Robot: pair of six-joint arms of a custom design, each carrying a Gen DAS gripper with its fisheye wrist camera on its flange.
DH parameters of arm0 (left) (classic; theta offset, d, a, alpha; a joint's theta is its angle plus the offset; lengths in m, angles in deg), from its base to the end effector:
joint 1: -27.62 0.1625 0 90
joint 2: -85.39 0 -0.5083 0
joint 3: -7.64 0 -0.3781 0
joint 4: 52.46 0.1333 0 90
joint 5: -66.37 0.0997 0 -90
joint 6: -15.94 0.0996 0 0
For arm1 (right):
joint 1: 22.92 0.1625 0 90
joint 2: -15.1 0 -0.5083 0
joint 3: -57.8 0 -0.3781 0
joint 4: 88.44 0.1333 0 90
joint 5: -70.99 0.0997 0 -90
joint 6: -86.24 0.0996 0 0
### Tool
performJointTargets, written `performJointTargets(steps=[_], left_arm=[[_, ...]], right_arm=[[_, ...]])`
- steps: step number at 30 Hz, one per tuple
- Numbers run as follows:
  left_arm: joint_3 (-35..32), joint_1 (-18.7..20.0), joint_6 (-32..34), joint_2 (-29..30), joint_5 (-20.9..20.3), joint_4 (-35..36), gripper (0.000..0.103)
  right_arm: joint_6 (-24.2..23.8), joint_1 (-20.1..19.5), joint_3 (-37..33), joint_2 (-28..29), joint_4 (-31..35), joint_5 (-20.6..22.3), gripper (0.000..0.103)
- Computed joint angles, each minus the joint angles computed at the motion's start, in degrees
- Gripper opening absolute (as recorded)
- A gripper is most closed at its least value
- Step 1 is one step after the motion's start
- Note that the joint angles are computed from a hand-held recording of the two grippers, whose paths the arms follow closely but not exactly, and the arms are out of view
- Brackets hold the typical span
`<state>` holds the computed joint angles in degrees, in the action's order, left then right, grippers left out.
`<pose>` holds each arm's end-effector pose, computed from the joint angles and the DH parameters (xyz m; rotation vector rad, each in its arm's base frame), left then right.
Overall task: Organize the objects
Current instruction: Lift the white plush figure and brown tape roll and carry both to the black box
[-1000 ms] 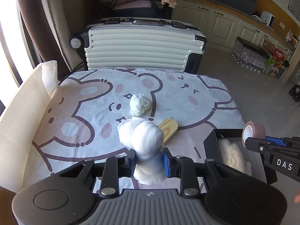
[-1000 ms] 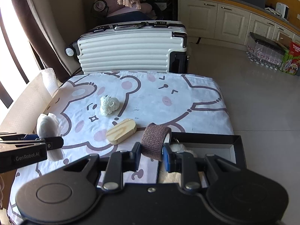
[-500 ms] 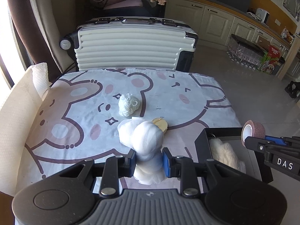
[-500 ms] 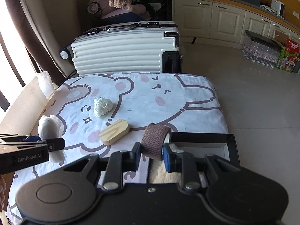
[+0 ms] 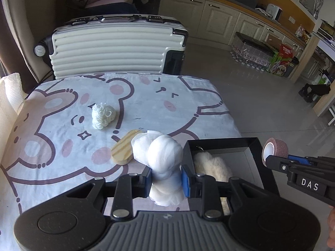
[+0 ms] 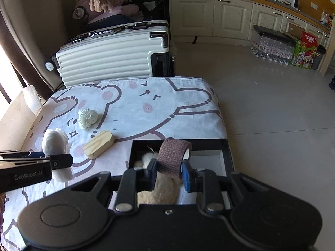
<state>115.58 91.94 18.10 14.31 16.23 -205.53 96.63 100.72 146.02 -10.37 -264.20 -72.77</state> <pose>-0.0782 -0.6176 0.3920 0.3891 2.4308 -0.7404 0.4578 -0.5924 0.0297 0.2281 -2.2711 0.8599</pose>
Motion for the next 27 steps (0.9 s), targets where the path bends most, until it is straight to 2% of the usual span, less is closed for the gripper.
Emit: performJointTargets(steps=[19,27], left_arm=[[-0.9,-0.3,-1.6,4.7,-5.4,0.7,0.03],[-1.5,0.0,-3.9,6.6,-10.6,1.6,0.03]], right_arm=[[1.9,-2.8,6.5,-4.1,0.6,0.4,0.026],[4.8,-3.9,9.5,-6.3,-2.1,1.7,0.025]])
